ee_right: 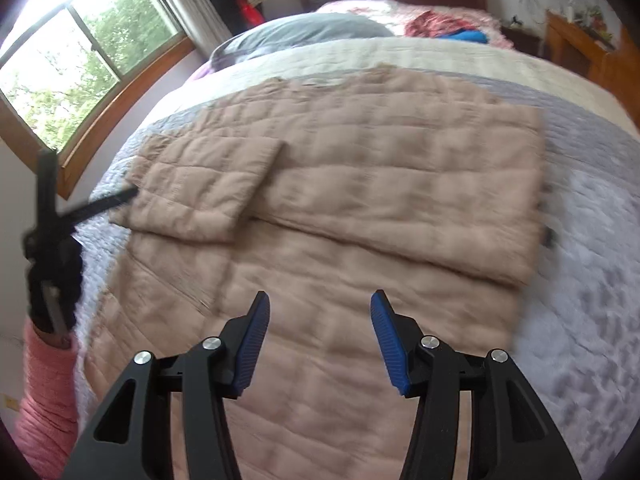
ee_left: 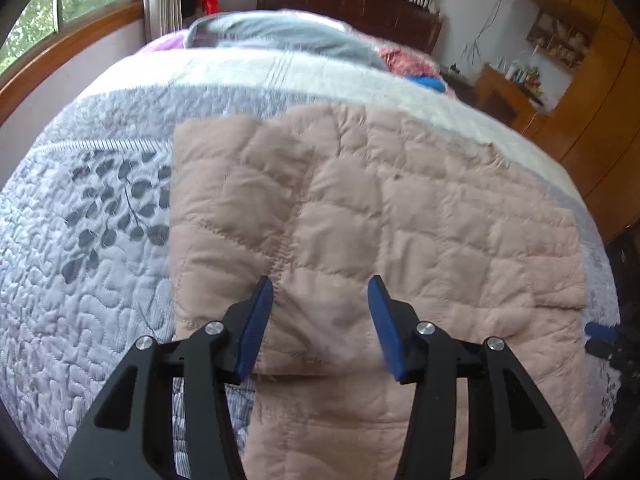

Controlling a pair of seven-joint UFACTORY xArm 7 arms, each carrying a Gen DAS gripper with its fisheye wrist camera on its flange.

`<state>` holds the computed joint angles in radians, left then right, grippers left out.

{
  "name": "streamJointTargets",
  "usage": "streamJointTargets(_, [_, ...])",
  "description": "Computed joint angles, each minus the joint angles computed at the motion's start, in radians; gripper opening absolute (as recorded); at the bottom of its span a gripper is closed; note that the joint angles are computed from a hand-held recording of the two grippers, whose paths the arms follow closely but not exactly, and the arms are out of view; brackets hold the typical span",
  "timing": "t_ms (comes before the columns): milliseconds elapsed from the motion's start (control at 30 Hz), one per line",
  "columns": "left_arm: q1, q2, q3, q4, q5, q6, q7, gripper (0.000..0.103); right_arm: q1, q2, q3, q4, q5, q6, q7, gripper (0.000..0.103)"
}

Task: Fold large clothes
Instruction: 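Grasp the opposite side edge of the coat with the right gripper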

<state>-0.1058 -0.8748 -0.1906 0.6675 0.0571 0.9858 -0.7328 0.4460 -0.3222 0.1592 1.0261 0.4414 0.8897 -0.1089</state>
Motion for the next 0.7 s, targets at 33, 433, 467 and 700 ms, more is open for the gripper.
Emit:
streamJointTargets(33, [-0.014,-0.001,0.02,-0.022,-0.02,-0.012,0.011,0.047,0.012,0.043,0.004,0.04,0.022,0.012,0.003,0.053])
streamJointTargets(433, [-0.038,-0.008,0.062,-0.099,-0.104,-0.116,0.052,0.047,0.051,0.38,0.093,0.31,-0.004,-0.002,0.113,0.013])
streamJointTargets(467, [-0.04,-0.022,0.063,-0.099,-0.105,-0.108,0.055,0.047,0.054,0.383,0.097,0.311,-0.015,-0.011,0.11,0.011])
streamJointTargets(700, [-0.034,-0.11,0.064,-0.092,-0.124,-0.123,0.064,0.047,0.046,0.291,0.084,0.263,0.0,-0.055,0.07,0.007])
